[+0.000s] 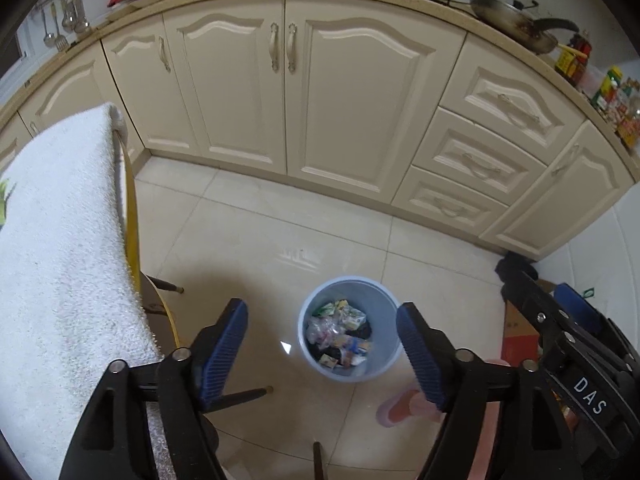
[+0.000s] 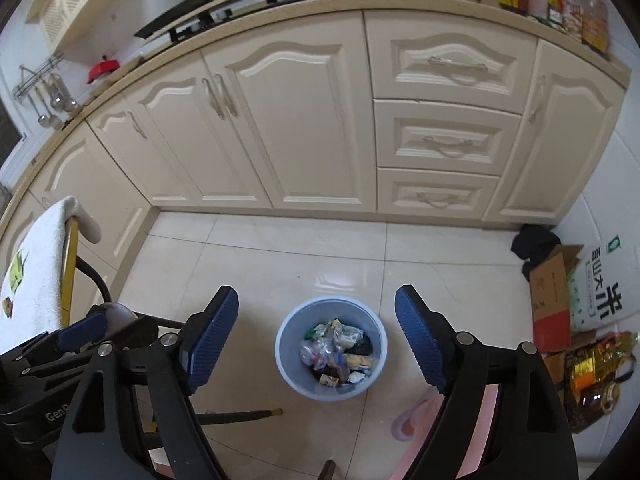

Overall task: Collect trash
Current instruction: 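Move both open tools back over the table toward the last items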

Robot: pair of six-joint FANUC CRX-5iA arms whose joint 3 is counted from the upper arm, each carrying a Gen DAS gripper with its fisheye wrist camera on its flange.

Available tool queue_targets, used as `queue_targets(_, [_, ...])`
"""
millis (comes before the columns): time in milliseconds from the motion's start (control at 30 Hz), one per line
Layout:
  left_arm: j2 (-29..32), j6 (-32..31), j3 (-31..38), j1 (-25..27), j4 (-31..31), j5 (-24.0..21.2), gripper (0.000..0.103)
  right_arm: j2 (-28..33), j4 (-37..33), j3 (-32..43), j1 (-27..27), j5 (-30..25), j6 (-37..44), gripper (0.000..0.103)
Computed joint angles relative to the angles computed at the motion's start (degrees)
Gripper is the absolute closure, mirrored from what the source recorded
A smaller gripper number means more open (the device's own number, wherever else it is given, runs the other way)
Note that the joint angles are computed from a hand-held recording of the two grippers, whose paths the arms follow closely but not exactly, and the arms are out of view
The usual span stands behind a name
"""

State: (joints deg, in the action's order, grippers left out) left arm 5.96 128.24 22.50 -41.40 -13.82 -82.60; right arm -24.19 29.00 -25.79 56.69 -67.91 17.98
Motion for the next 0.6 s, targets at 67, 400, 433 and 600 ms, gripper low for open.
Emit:
queue_targets(67, [-1.1,0.0,-1.1,-0.5,-0.3,0.7,0.029,-0.4,-0.1,0.2,0.5,-1.1,-0.1,0.020])
queue_targets(400, [-5.0,0.9,-2.2,-1.5,-1.5,-0.6,0.028,-2.2,4.5,0.8,5.0,-5.6,-4.1,0.020])
queue_targets(433, [-5.5,0.8,-2.3,-1.5,-1.4,-0.8,0.028,-2.3,4.8,1.1,5.7,-6.1,-4.3,0.020])
queue_targets(600, [-10.4,1.7,-4.7,-0.3,0.0,-1.0,0.028,-1.4,7.0,2.7,9.5,-8.2,-5.1,0.020])
